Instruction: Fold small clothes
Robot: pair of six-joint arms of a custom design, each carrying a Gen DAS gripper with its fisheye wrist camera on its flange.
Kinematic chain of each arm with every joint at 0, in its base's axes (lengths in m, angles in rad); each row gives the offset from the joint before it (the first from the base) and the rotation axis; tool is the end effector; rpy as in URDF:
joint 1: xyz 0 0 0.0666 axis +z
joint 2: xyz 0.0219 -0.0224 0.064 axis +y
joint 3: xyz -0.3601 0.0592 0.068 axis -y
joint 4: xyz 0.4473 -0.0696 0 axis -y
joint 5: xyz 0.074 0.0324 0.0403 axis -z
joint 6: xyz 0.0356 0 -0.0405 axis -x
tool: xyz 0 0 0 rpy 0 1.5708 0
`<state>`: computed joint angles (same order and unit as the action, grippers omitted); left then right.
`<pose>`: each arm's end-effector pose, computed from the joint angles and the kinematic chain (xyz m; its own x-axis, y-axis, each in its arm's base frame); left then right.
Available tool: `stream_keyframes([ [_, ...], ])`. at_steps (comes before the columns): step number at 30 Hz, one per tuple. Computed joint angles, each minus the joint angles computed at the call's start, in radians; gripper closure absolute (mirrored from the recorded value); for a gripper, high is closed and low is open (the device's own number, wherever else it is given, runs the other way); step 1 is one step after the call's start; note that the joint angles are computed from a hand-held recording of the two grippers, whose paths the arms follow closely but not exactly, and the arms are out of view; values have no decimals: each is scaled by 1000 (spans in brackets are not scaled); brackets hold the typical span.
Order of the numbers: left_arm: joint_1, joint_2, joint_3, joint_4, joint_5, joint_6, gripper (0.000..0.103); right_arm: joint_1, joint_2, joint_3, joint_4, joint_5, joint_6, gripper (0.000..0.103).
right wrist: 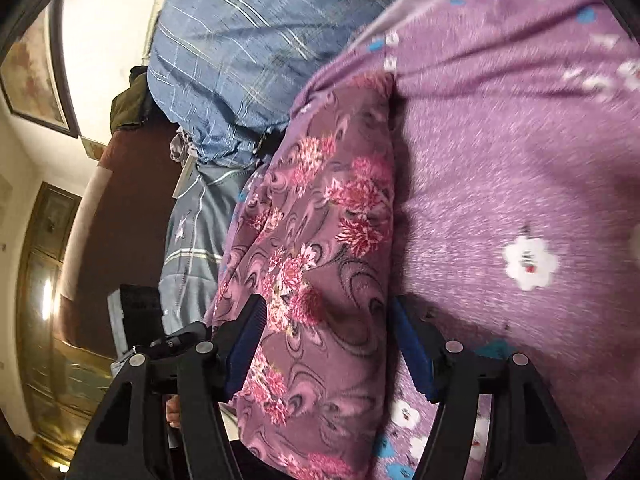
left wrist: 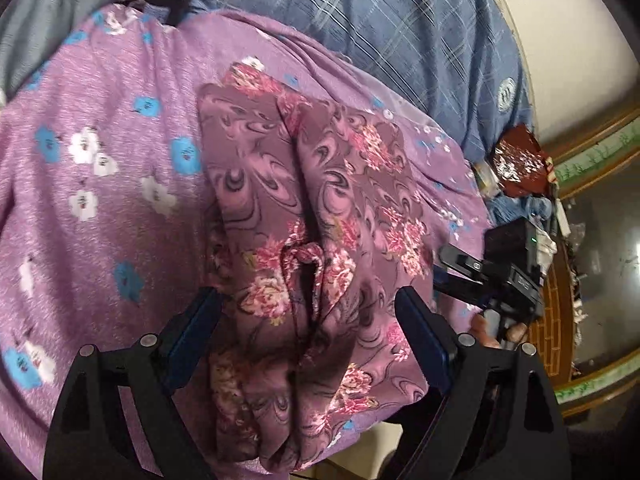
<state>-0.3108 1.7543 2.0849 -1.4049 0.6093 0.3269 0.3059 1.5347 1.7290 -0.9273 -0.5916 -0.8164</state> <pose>0.5902 -0.2114 0.5266 -0.9567 0.0307 -0.2895 0.2145 0.7468 -0.6295 0.5592 0.1970 0.5099 -0.9071 0.3478 -0.2370 0.0231 0.6034 0.7971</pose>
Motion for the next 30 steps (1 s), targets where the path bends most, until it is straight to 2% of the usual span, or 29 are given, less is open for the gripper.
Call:
stream_keyframes([
  [3, -4, 30, 36, -39, 41, -35, 14, 0, 23, 15, 4, -22, 1, 35],
  [5, -10, 45, 57, -58, 21, -46, 14, 1, 35, 25, 11, -31, 0, 35],
  [8, 1, 34, 38, -24, 12, 3, 14, 3, 41, 29, 21, -40, 12, 35],
  [11, 15, 17, 7, 7, 34, 26, 14, 10, 45, 47, 7, -35, 68, 43],
  [13, 10, 29, 16, -11, 57, 13, 14, 16, 47, 59, -6, -17, 108, 50],
  [15, -6, 43, 29, -38, 45, -11, 15, 22, 57, 77, -37, 12, 143, 54],
  [18, -21, 40, 28, -33, 9, -28, 15, 41, 86, 119, -107, 89, 207, 53],
  [19, -19, 35, 21, -20, 15, -12, 18, 45, 88, 121, -108, 102, 211, 52],
  [20, -18, 32, 18, -11, 17, 3, 27, 51, 88, 123, -106, 119, 217, 52],
  [23, -12, 23, 14, -13, -8, 12, 44, 65, 78, 125, -104, 180, 268, 63],
  [25, -19, 10, 9, -9, -37, 5, 50, 80, 63, 123, -87, 241, 325, 76],
  [30, -54, 17, 57, -40, -124, -28, 60, 116, 31, 111, -59, 375, 418, 81],
])
